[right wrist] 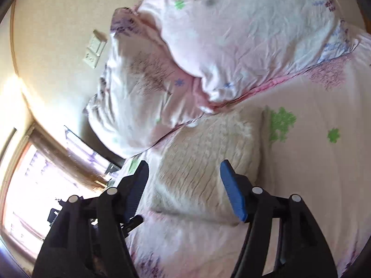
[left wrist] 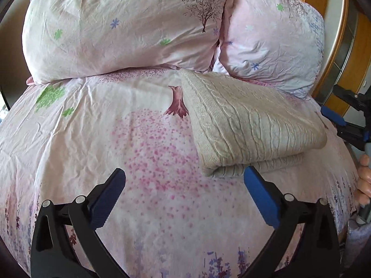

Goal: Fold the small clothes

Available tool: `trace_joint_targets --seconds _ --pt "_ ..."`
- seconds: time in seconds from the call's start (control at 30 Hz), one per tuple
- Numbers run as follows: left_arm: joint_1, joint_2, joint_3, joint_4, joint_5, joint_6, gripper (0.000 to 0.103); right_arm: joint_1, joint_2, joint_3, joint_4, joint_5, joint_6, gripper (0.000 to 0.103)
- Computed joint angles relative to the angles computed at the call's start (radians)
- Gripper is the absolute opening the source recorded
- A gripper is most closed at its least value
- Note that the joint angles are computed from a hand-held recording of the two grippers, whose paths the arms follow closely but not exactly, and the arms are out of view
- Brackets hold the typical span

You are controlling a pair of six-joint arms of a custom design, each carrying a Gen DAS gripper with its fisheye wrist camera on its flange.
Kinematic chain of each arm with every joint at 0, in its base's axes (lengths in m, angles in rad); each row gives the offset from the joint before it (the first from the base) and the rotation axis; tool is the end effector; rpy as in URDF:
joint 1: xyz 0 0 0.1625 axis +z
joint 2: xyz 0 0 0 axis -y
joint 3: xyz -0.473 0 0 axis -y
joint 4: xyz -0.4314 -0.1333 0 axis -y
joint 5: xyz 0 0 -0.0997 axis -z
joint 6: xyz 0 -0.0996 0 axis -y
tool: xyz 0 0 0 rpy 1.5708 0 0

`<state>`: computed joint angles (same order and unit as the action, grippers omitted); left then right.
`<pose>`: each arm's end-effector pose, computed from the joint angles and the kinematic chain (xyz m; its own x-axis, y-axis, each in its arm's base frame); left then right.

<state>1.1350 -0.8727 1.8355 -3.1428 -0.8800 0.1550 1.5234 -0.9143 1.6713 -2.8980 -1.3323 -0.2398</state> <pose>-0.1071 -0.6960 0.1649 -0.7889 0.1097 -0.6046 0.4737 0.7353 -0.4847 0.1217 -0.7450 0.2133 -0.9582 -0.2787 -0.0650 -0.1932 0.7975 -0.5716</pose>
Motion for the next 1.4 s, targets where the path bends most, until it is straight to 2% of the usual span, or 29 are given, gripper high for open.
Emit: trace_joint_targets --seconds 0.03,0.1,0.13,0.17,0.2,0.23,0.27,0.33,0.37,0.4,0.5,0.57,0.67,0.8,0.9,1.0,1.4 --pt "-0.003 0.008 -0.003 0.01 0.01 -0.003 0.102 0.002 0.007 -0.001 0.026 -0.012 0.004 0.065" --pt "-0.008 0.025 -0.016 0.048 0.034 -0.021 0.102 0.013 0.045 -0.037 0.069 -0.124 0.041 0.066" --pt "-0.011 0.031 -0.024 0.079 0.047 -0.038 0.102 0.019 0.073 -0.063 0.085 -0.201 0.071 0.064" --pt "-0.013 0.036 -0.034 0.118 0.062 -0.054 0.102 0.019 0.096 -0.084 0.107 -0.237 0.095 0.059" --pt "-0.015 0.041 -0.041 0.149 0.077 -0.069 0.102 0.016 0.099 -0.078 0.086 -0.23 0.102 0.056" --pt "-0.018 0.044 -0.043 0.162 0.095 -0.08 0.102 0.02 0.089 -0.058 0.053 -0.228 0.094 0.059" --pt "-0.019 0.048 -0.041 0.159 0.11 -0.087 0.102 0.027 0.075 -0.034 0.027 -0.229 0.074 0.062" --pt "-0.015 0.047 -0.032 0.141 0.101 -0.108 0.102 0.042 0.031 0.05 -0.088 -0.232 0.019 0.091" --pt "-0.007 0.04 -0.031 0.158 0.074 -0.133 0.102 0.051 0.009 0.099 -0.159 -0.246 -0.017 0.096" --pt "0.003 0.034 -0.032 0.178 0.043 -0.162 0.102 0.068 0.002 0.135 -0.228 -0.294 -0.044 0.101" --pt "0.001 0.033 -0.02 0.148 0.046 -0.167 0.102 0.126 0.024 0.195 -0.375 -0.53 -0.116 0.101" --pt "-0.008 0.043 -0.024 0.165 0.083 -0.151 0.102 0.148 0.069 0.189 -0.406 -0.65 -0.148 0.101" --pt "-0.029 0.07 -0.041 0.217 0.171 -0.105 0.102 0.153 0.128 0.156 -0.402 -0.741 -0.176 0.101" --pt "-0.026 0.065 -0.047 0.235 0.159 -0.103 0.102 0.143 0.154 0.126 -0.358 -0.763 -0.11 0.101" --pt "-0.027 0.068 -0.044 0.222 0.164 -0.098 0.102 0.158 0.169 0.125 -0.375 -0.809 -0.128 0.101" --pt "-0.026 0.068 -0.045 0.217 0.165 -0.098 0.102 0.187 0.212 0.107 -0.42 -0.912 -0.189 0.101" --pt "-0.027 0.068 -0.044 0.216 0.166 -0.098 0.102 0.18 0.206 0.118 -0.435 -0.894 -0.182 0.101"
